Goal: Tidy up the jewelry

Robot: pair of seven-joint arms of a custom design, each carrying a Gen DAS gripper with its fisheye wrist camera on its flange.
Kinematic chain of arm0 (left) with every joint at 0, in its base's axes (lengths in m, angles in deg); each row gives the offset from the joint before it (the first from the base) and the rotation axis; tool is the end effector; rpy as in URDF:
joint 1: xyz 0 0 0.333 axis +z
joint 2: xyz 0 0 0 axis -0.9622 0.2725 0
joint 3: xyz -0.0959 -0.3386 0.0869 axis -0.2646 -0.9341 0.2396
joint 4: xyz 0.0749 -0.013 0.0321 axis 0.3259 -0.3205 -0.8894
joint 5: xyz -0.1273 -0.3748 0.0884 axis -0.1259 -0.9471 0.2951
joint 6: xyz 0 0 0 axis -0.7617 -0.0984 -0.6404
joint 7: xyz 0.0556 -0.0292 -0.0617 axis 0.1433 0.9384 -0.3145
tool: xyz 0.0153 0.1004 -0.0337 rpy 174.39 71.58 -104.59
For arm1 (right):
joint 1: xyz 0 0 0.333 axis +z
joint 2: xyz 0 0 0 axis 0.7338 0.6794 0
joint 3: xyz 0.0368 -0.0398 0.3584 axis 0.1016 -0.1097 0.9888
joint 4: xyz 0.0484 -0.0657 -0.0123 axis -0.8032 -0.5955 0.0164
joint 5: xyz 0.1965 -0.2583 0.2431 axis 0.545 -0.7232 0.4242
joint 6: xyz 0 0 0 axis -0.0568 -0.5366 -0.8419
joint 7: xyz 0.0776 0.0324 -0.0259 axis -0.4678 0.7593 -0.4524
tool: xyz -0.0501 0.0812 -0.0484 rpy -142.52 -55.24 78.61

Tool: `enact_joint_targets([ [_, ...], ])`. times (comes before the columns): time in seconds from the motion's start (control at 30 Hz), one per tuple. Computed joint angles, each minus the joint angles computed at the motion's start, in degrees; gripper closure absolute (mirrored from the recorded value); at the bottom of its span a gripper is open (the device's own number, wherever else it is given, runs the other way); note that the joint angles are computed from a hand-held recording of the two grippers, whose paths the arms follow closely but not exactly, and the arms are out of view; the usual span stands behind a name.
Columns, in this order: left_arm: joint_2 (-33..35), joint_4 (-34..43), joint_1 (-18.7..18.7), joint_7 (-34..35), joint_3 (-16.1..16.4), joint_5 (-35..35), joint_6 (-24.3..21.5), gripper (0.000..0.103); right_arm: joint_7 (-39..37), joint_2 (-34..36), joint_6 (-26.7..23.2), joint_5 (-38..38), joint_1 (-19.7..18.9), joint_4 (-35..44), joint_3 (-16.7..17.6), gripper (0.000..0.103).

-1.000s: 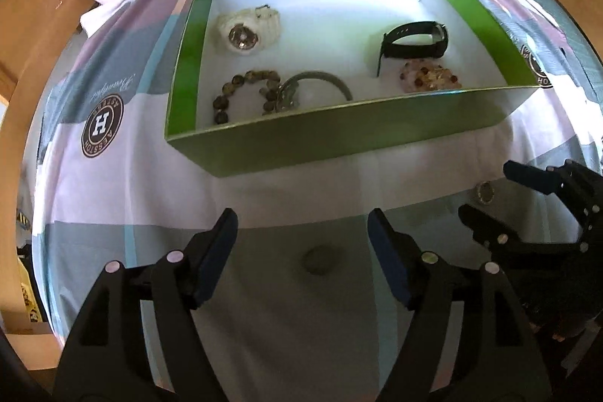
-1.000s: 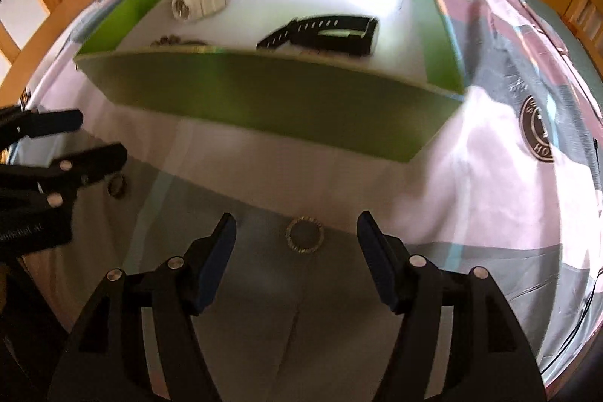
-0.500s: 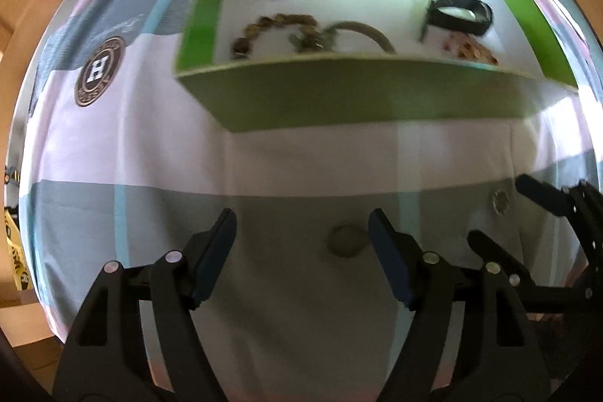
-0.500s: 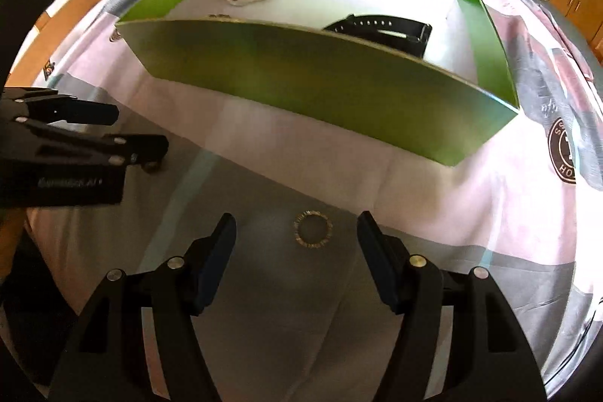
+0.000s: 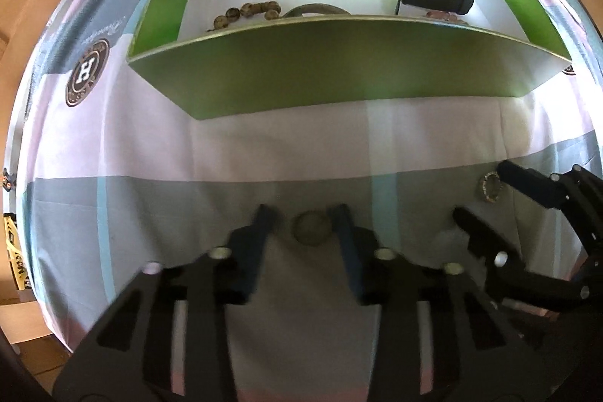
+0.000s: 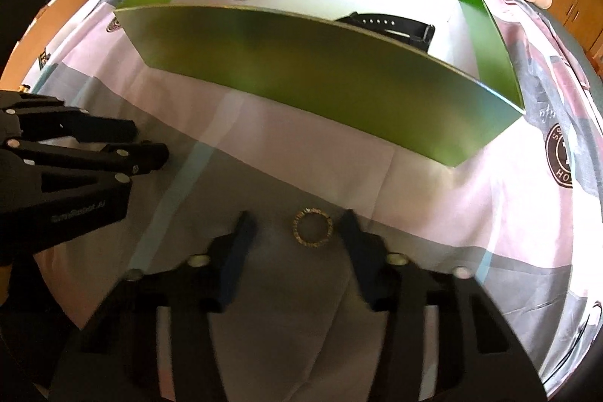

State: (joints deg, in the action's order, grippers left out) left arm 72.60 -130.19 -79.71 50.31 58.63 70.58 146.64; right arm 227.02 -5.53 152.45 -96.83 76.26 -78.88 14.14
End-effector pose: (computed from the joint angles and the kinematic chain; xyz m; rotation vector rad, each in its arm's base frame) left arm 0.4942 -0.1174 0.3912 -1.7267 2.4153 -0.2338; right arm 0.4231 0.3402 0.3744 -2.1381 1.8001 -0.3588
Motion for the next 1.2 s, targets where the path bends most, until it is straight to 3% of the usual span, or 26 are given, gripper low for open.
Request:
enact_joint_targets([
  [0.03,-0.1,0.0,0.0,0.3,0.0,-0.1,0.0,0.083,0.5,0.0,0.1,-0.5,0.0,0.0,-0.1,0.069],
  [0.13,-0.2,0.0,-0.1,0.4,0.0,0.0,0.1,0.083,2.2,0.1,1.0,-1.0,0.0,-0.1,-0.3,0.076],
  [0.33,-1.1,-0.5,0.2,4.0,0.9,-3.6,1.3,0.083,10.1,-1.3,1.9,-7.0,-0.9,-1.5,-1.0,0.077],
  [0.43,-1.1,-0.5,0.4,3.8,0.9,-2.8,1.4,0.082,10.2,-0.5,1.6,-6.9,-1.4,-0.9,-0.8,0.077],
  [0.5,-0.2,0.8,0.4,2.9,0.5,-1.6,0.4,0.082,8.9,-0.8,1.5,-5.4,-1.5,-1.0,-0.5,0.074],
  [0.57,-0.1,0.7,0.3,1.9,0.1,-0.5,0.8,0.082,7.0,-1.0,2.3,-3.0,-1.6,-1.3,-0.2,0.058],
  [0.6,-0.2,0.7,0.3,1.7,0.1,-0.2,0.8,0.081,6.8,-1.0,2.4,-2.9,-1.6,-1.3,-0.1,0.057],
  [0.73,0.0,0.9,0.1,0.5,-0.2,1.1,0.7,0.078,7.4,-0.2,-0.5,-5.4,-0.8,0.0,0.1,0.057],
  [1.2,-0.1,0.1,-0.2,-0.7,-0.1,2.7,1.3,0.069,8.2,0.1,-1.6,-7.1,0.0,0.4,-0.3,0.057],
])
